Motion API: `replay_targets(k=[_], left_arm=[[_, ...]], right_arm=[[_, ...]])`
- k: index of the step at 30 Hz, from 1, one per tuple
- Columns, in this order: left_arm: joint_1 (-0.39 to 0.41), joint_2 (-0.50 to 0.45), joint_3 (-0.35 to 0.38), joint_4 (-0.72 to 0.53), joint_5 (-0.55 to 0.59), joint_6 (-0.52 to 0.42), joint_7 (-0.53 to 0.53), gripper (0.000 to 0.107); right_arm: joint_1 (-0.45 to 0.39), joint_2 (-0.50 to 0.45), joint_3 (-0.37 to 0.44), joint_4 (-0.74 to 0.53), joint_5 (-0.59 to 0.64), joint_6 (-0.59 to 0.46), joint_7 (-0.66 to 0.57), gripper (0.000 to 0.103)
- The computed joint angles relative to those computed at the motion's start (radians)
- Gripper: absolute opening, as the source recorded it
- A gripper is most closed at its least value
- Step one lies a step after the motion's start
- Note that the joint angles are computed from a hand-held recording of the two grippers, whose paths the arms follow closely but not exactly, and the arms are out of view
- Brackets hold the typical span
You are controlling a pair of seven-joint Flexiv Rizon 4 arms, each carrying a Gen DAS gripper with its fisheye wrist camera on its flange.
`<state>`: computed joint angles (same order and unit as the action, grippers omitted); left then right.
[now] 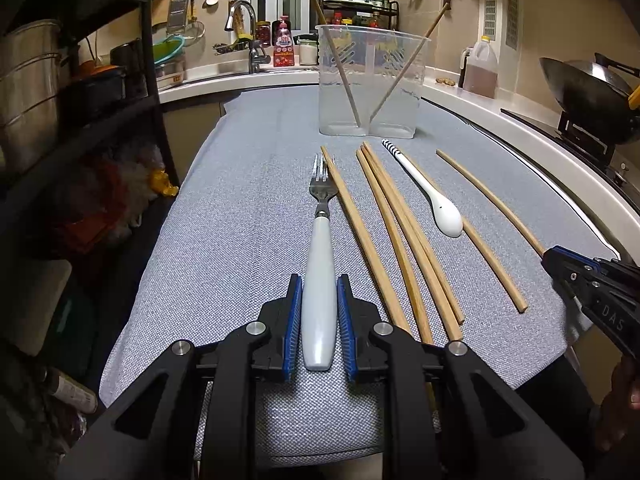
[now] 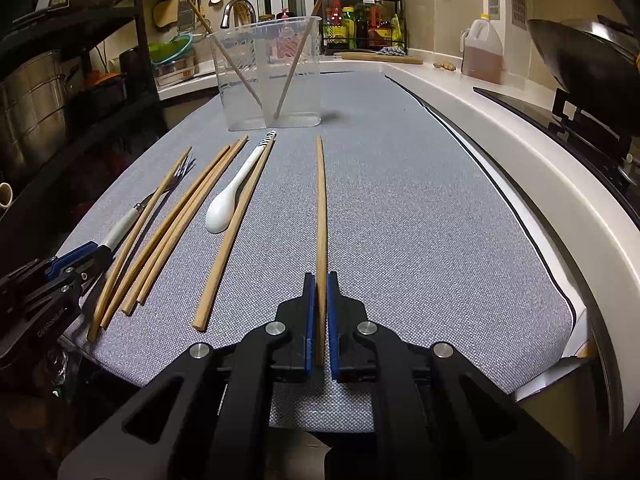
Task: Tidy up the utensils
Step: 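Lift the chopstick and the fork off the mat with both tools, then carry the chopstick and the upright fork over the clear container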
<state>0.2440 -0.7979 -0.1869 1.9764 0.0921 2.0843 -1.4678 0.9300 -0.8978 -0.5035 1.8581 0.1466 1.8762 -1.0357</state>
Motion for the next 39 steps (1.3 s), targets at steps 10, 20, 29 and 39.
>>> replay_targets(k=[10, 20, 29, 39], left_arm=[[0.013, 0.008, -0.007, 0.003, 0.008, -0.018, 0.003, 0.018], [0.015, 0.048, 0.0, 0.016, 0.017, 0.012, 0.004, 0.017], [0.056, 0.085, -0.035, -0.019, 0.062, -0.004, 0.006, 0.017], [0.128, 0.098, -0.123, -0.094, 0.111, -0.06, 0.01, 0.017]], right_arm=[[-0.003, 0.008, 0.005, 0.004, 0.002, 0.003, 0.001, 0.005], [0.084, 0.027, -0.082, 0.041, 0.074, 0.059, -0.059, 0.005], [0.107, 0.074, -0.124, 0.03, 0.131, 0.077, -0.131, 0.005], [0.08, 0.11, -0.129, -0.03, 0.149, 0.078, -0.176, 0.005]])
